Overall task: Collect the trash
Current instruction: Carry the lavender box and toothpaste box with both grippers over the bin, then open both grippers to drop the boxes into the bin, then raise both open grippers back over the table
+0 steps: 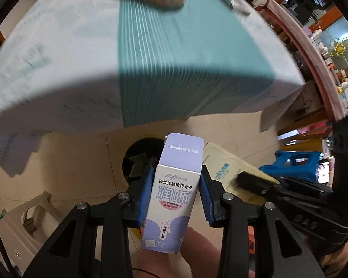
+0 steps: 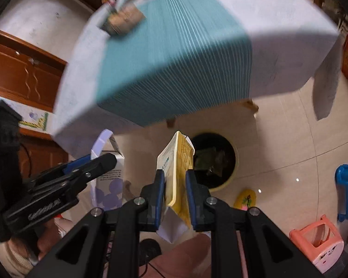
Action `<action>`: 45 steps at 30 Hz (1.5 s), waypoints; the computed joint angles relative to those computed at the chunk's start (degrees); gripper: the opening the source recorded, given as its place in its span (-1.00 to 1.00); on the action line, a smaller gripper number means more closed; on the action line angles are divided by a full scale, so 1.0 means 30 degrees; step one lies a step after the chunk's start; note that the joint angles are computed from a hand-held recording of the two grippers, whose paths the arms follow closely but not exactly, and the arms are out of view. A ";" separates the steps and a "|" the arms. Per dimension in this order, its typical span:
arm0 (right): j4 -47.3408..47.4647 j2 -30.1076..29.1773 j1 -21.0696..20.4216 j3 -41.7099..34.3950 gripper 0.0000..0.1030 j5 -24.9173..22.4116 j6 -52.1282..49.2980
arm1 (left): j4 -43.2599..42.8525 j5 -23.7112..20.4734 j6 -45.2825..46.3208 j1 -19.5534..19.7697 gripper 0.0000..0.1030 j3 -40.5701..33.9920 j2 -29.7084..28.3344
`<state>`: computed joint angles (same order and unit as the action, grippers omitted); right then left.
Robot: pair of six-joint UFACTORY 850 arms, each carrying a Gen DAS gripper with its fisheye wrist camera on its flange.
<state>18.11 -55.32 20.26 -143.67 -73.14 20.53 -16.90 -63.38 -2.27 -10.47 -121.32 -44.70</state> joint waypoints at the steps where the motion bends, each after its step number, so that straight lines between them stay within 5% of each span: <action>1: 0.0125 0.0105 -0.0028 0.0984 -0.65 0.0411 -0.0337 | 0.0122 0.0554 -0.0025 -0.0109 -0.29 0.0565 -0.0007; 9: 0.0484 -0.1146 -0.0147 0.4454 -0.60 0.2706 -0.1888 | 0.1509 0.3172 -0.1116 -0.0701 -0.28 0.2720 -0.1846; 13: 0.0913 -0.2201 -0.0226 0.4641 -0.46 0.3865 -0.2245 | 0.1232 0.3374 -0.1137 -0.0568 0.00 0.2724 -0.2754; 19: 0.0791 -0.3963 -0.0164 0.2866 -0.10 0.3685 -0.1870 | 0.1503 0.3792 -0.2033 -0.0288 0.25 0.2475 -0.3316; 30: 0.0671 -0.3741 -0.0136 0.2492 -0.08 0.3292 -0.2355 | 0.2258 0.4020 -0.2755 -0.0255 0.25 0.3868 -0.1639; 45: -0.0349 -0.1581 0.0092 0.1797 -0.08 0.1159 -0.1283 | 0.3581 0.0328 -0.2939 -0.0439 0.25 0.2242 0.0948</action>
<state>17.07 -60.06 20.54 -138.28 -69.67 16.68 -6.15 -62.39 -11.08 -11.79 -114.59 -41.85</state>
